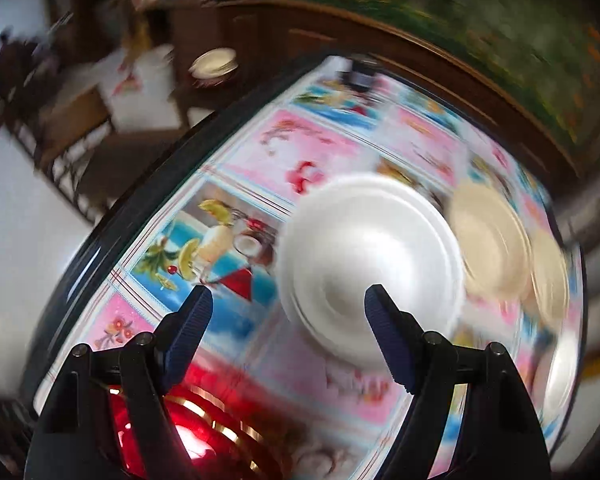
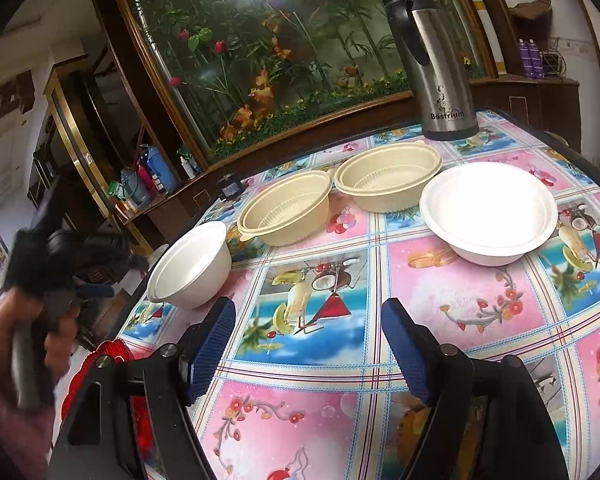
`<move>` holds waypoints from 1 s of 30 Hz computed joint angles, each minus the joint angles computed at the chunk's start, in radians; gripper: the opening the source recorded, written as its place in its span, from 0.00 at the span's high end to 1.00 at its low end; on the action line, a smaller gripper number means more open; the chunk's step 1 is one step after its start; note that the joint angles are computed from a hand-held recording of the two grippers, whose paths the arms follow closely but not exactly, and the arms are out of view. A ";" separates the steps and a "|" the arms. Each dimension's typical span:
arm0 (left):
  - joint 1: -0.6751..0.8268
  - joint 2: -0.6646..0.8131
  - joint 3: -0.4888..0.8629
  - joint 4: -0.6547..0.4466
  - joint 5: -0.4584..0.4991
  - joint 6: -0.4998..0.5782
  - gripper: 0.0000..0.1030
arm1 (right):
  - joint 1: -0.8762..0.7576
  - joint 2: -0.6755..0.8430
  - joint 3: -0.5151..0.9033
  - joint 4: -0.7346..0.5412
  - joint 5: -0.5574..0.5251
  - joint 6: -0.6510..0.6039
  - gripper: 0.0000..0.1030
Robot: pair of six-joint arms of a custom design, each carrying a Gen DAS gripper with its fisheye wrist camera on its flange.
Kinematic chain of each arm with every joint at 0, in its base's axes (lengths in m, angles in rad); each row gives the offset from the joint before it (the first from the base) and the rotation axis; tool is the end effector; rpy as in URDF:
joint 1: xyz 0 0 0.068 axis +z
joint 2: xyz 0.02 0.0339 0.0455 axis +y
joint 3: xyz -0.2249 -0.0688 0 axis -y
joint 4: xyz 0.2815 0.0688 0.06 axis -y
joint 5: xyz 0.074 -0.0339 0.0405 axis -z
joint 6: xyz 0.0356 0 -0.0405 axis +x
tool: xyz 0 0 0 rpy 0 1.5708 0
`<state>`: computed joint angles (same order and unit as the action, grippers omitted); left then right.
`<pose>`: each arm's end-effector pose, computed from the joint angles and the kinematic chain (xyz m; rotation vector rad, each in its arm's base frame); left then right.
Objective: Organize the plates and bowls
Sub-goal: 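Grasp the white bowl by its rim with the left gripper and lift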
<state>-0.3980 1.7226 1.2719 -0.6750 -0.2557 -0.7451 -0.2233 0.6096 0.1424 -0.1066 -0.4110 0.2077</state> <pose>0.3540 -0.1391 0.1693 -0.5299 2.5792 -0.0376 0.2016 -0.0312 0.1112 0.2171 2.1100 0.4303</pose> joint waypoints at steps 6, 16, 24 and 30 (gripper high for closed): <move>0.057 0.185 0.152 -0.051 0.078 -0.047 0.24 | -0.003 -0.006 -0.001 -0.008 -0.012 0.002 0.25; -0.007 0.349 0.285 -0.146 0.161 0.113 0.24 | 0.004 0.007 -0.005 0.018 0.006 0.008 0.25; -0.216 0.262 0.168 -0.158 0.256 0.231 0.25 | -0.058 0.059 0.006 0.074 0.007 0.040 0.25; -0.357 0.113 0.016 -0.105 0.239 0.215 0.25 | -0.199 0.159 0.044 0.117 -0.119 0.077 0.25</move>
<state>-0.7549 1.8354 1.2883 -0.7799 -0.0166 -0.5297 -0.4224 0.7684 0.1866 0.0104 -0.5298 0.2845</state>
